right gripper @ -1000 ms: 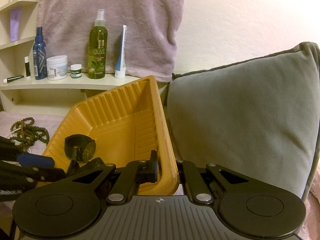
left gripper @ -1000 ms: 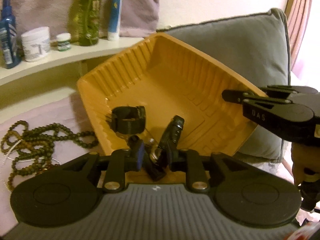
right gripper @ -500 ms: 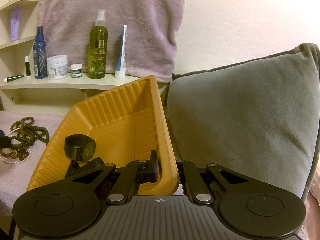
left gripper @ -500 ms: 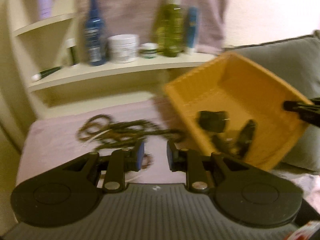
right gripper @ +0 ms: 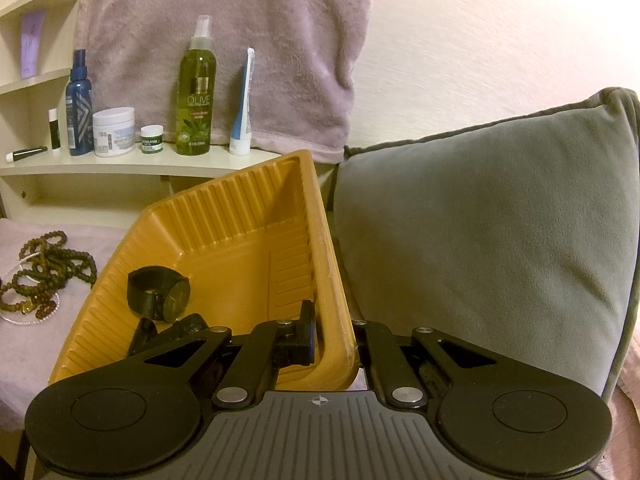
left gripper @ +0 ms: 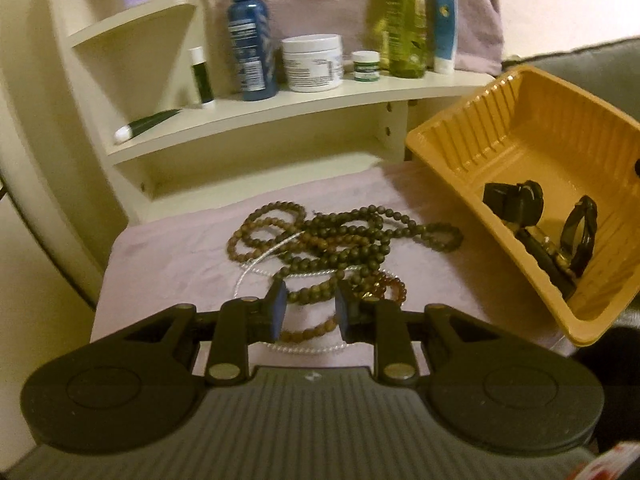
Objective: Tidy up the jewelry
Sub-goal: 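Move the left gripper back to the bead necklace pile, then grasp a dark bead necklace with the left gripper and lift it high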
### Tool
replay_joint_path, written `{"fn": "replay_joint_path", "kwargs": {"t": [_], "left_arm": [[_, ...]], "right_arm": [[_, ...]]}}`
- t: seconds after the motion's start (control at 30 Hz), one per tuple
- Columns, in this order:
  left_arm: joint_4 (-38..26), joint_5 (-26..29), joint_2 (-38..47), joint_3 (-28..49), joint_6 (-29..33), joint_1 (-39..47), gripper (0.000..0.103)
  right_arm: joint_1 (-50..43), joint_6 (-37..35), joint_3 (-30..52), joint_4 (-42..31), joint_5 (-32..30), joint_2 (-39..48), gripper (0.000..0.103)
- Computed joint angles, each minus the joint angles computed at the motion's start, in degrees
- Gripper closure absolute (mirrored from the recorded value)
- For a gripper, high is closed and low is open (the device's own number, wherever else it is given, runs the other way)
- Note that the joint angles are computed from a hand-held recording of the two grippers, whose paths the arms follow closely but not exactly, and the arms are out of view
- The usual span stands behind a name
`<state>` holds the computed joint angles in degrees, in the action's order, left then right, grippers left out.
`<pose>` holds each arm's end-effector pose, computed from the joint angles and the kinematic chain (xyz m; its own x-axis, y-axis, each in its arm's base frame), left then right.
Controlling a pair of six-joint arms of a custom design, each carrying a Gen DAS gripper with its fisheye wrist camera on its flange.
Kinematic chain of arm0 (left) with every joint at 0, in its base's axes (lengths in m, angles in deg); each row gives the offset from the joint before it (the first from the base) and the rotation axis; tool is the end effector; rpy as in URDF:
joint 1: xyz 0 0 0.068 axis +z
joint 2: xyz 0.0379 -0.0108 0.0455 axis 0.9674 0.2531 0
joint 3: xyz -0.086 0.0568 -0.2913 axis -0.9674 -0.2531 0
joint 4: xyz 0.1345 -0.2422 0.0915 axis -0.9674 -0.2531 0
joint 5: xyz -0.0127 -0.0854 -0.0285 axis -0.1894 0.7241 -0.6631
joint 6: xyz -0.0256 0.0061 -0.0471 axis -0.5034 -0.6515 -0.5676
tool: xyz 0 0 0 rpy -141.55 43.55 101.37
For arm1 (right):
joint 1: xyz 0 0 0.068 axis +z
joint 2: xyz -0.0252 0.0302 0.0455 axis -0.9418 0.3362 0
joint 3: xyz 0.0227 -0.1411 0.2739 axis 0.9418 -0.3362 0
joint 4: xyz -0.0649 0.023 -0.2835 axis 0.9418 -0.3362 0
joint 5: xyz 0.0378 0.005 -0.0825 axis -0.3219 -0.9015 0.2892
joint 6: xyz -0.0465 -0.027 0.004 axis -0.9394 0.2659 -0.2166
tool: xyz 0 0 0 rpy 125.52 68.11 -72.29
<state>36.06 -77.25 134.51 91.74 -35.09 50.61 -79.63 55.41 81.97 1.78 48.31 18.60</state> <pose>0.1759 -0.0576 0.1732 -0.6469 -0.1698 -0.7435 -0.3717 0.9215 0.1129 0.3192 -0.0348 0.2159 -0.4283 -0.4237 -0.7982 -0.5401 0.8282 -0.1498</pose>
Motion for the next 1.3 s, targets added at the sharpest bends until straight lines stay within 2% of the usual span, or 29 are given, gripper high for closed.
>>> {"fn": "replay_joint_path", "kwargs": {"t": [0.17, 0.33, 0.63, 0.7, 0.8, 0.87, 1.0, 1.3], "left_arm": [[8.1, 4.3, 4.6, -0.1, 8.6, 3.0, 0.074], [14.0, 8.4, 10.2, 1.3, 13.8, 5.5, 0.073], [19.5, 11.6, 20.3, 5.3, 20.5, 7.9, 0.073], [18.8, 11.1, 21.9, 6.5, 21.7, 8.3, 0.074], [17.4, 11.0, 22.1, 7.1, 22.7, 8.6, 0.090], [16.5, 10.8, 21.2, 7.0, 23.1, 8.7, 0.096], [14.8, 11.8, 17.0, 6.2, 22.6, 9.5, 0.096], [8.2, 17.8, 3.7, 7.4, 22.3, 16.1, 0.097]], "right_arm": [[0.1, 0.0, -0.1, 0.2, 0.2, 0.0, 0.097], [0.1, -0.1, 0.1, 0.2, 0.4, 0.2, 0.097], [0.0, -0.2, 0.5, 0.0, 0.5, 0.7, 0.097], [0.2, -0.1, 0.5, 0.0, 0.6, 0.7, 0.097], [0.1, -0.1, 0.5, 0.0, 0.6, 0.8, 0.097], [0.1, -0.1, 0.5, 0.0, 0.6, 0.8, 0.097], [0.2, -0.1, 0.5, 0.1, 0.6, 0.8, 0.097], [0.4, 0.0, 0.1, 0.0, 0.3, -0.3, 0.097]]}}
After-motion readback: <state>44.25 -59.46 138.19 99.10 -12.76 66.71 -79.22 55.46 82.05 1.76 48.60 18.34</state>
